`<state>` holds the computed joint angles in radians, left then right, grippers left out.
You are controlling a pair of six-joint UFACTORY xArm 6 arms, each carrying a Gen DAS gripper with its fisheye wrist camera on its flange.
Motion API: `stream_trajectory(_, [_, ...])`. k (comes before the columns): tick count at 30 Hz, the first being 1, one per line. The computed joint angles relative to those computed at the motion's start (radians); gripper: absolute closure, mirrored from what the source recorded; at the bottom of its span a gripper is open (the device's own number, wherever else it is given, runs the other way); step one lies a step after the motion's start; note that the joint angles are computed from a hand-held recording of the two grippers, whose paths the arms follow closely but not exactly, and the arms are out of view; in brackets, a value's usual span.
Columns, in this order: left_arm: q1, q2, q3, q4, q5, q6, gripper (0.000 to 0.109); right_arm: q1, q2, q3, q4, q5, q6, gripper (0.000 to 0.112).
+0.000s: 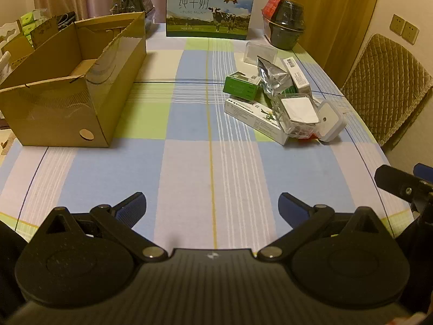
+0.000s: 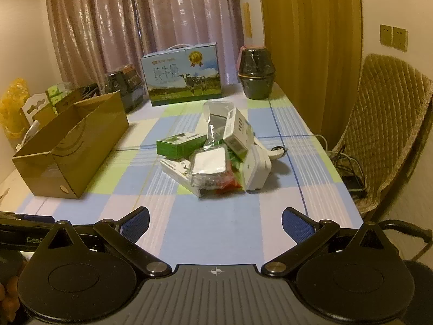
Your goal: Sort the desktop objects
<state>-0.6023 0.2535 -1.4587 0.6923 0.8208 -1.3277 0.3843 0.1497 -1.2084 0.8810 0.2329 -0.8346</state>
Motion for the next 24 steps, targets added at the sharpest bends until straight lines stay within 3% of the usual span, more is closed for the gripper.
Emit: stream_trajectory(24, [0.007, -0.006, 0.014, -0.014, -0.024, -0.013, 0.006, 0.003, 0.003, -0.002, -0.049, 0.007, 0.039, 0.011])
